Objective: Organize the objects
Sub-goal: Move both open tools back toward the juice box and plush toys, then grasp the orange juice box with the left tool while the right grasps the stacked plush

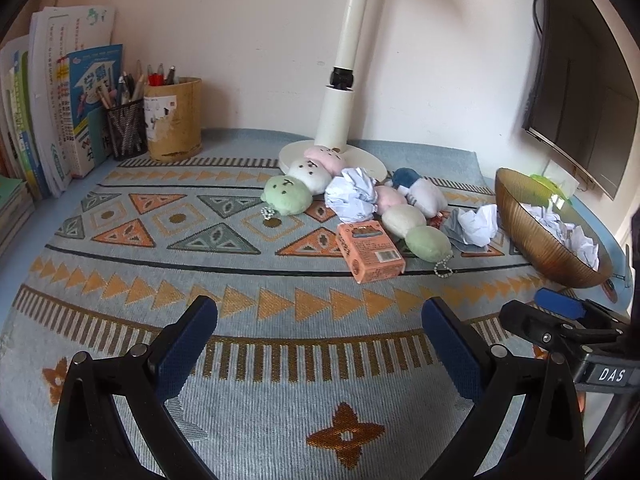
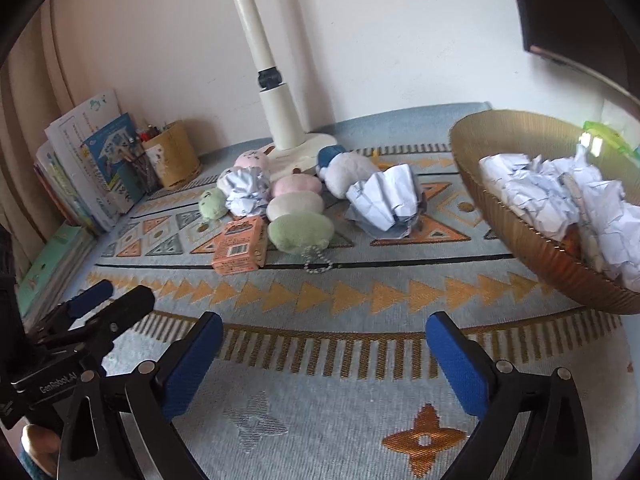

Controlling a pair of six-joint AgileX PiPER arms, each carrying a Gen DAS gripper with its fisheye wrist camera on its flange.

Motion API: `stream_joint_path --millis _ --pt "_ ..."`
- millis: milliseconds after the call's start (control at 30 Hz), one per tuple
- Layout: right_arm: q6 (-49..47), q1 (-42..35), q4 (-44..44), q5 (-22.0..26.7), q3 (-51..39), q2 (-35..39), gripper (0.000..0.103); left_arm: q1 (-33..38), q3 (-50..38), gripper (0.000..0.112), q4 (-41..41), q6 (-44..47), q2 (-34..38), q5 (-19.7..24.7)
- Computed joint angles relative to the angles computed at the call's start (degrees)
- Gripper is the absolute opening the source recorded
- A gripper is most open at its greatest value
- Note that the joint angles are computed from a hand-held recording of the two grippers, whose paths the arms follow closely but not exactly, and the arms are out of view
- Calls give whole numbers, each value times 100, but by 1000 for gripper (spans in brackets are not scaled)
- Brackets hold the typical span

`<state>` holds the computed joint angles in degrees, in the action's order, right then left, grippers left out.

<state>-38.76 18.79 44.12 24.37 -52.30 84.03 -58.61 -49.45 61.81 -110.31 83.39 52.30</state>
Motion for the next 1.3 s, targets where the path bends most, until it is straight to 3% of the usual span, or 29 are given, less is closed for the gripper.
stream_joint_path --millis 33,133,167,233,300,367,433,600,667,733,767,833,900,1100,1300 --pt "-210 -140 195 323 -118 90 101 124 24 102 -105 247 -76 -295" --pt "-173 -381 150 1182 -573 306 101 804 123 102 -966 1687 -483 -1793" --pt "103 -350 -165 1385 -831 382 101 939 74 102 -1142 1991 -537 -1965" --pt "562 -246 -655 1714 -1387 593 101 1174 -202 102 -1434 2562 -444 -2005" --pt "517 -289 -465 2121 -1996 992 96 1581 -519 101 -1850 3242 -150 -2138" --pt "956 -209 -736 2115 -2476 1391 92 1917 -765 100 -2255 3735 191 -2233" --pt "1129 -214 -704 2296 -2966 1854 83 2167 -1007 92 -2836 4418 541 -2310" --pt "1583 -18 -890 2545 -3944 2747 82 2295 -1640 77 -3140 4905 1300 -2123" --pt "1944 180 -1350 2306 -4114 2917 82 2282 -1755 75 -3116 4887 1484 -2126" --pt "2329 424 -2010 2033 -4196 3011 81 2191 -1889 67 -2925 4822 1565 -1882" --pt "2415 510 -2227 1883 -4161 3010 78 2205 -1838 59 -2961 4840 1531 -1972" --pt "2636 670 -2676 1590 -4049 2962 58 2223 -1762 51 -2892 4725 1478 -2021" --pt "2451 628 -2458 1564 -4048 2976 49 2307 -1622 47 -2950 4672 1368 -2191" --pt "2056 435 -1846 1633 -3704 2679 49 2169 -1103 41 -2486 3924 855 -2310" --pt "1379 204 -1336 1652 -2057 1215 49 1363 -184 40 -2300 3095 -181 -2076"
